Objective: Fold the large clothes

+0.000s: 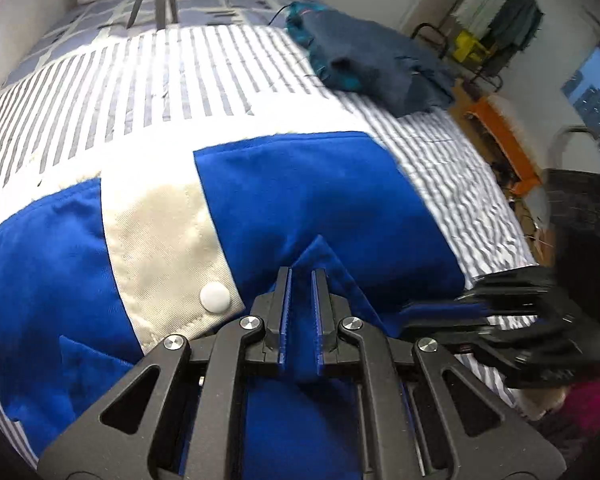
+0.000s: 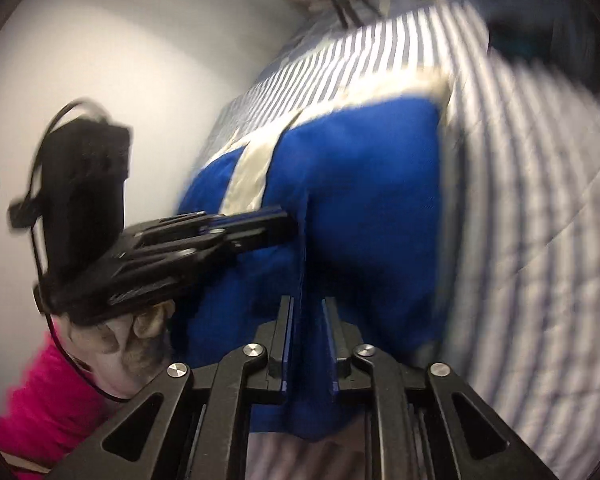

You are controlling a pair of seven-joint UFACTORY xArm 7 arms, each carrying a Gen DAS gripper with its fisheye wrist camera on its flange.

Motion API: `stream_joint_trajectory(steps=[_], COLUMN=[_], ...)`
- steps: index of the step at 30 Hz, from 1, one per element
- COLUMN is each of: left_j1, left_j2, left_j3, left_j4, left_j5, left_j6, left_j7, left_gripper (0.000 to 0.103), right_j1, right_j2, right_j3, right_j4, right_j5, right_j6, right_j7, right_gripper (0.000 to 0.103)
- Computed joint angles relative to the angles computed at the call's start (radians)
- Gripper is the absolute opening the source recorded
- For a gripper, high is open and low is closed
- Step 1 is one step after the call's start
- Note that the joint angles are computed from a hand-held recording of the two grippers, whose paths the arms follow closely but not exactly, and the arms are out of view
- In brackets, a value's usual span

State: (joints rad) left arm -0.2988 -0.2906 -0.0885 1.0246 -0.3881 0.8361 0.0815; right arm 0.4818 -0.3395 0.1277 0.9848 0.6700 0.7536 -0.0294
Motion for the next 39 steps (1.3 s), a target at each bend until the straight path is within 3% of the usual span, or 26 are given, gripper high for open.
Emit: stream_joint_trajectory(steps=[2,4,8,10,14,17,18,20,22,24,31,33,37,39], left_j1=[0.002,0.01,0.017,0.023,0.017,0.017,0.016,0.014,0.024,0.025,0.012,0.016,0.053,0.092], left_j2=[-0.003,-0.028,-0.098,-0.132,-0.165,-0.154,-0.144,-0.118,-0.09,-0.074,-0.076,-0.102,-0.2,-0.258], left_j3=[0.003,0.009,0.052,0.068,0.088,0.065,0.06,0.047,0.017,0.011,0.045,0.061,0.105,0.114], left_j4=[-0.001,-0.011,-0.04,-0.057,-0.08,-0.078,-0.074,-0.064,-0.057,-0.065,-0.071,-0.067,-0.08,-0.101], left_j5=[-0.002,0.006,-0.042,-0.053,-0.106,-0.088,-0.085,-0.074,-0.018,0.002,-0.048,-0.064,-0.071,-0.033], left_j6=[-0.003,-0.006,0.033,0.057,0.089,0.091,0.088,0.08,0.06,0.043,0.042,0.062,0.079,0.059], left_j7=[0.0,-0.004,0.022,0.033,0.047,0.05,0.049,0.044,0.025,0.011,0.045,0.065,0.071,0.066], left_gripper=[0.006,0.006,0.006,0.006,0.006,0.006,0.006,0.006,0.006,0.006,0.006,0.006,0.007,0.007], right_j1=[-0.025,0.008,0.045,0.055,0.035,0.029,0.032,0.036,0.042,0.053,0.09,0.131,0.154,0.11], right_j2=[-0.032,-0.054,-0.073,-0.064,-0.019,0.024,0.023,0.022,0.016,-0.012,-0.104,-0.107,-0.159,-0.167], right_j3=[0.044,0.033,0.072,0.101,0.199,0.211,0.208,0.203,0.194,0.176,0.133,0.086,0.025,0.037], right_j4=[-0.004,-0.011,0.002,0.01,0.054,0.074,0.074,0.072,0.063,0.038,-0.056,-0.056,-0.079,-0.078], right_j5=[-0.117,-0.101,-0.17,-0.228,-0.47,-0.563,-0.576,-0.601,-0.608,-0.588,-0.528,-0.443,-0.275,-0.282], right_j6=[-0.033,-0.06,-0.054,-0.049,0.011,0.031,0.035,0.039,0.035,0.019,-0.047,-0.034,-0.074,-0.1], right_j7=[0.05,0.017,-0.007,0.006,0.081,0.137,0.152,0.173,0.177,0.168,0.066,-0.017,-0.093,-0.057], right_gripper=[0.015,0.018,0.039,0.039,0.039,0.037,0.036,0.019,0.007,0.003,0.001,0.003,0.039,0.039])
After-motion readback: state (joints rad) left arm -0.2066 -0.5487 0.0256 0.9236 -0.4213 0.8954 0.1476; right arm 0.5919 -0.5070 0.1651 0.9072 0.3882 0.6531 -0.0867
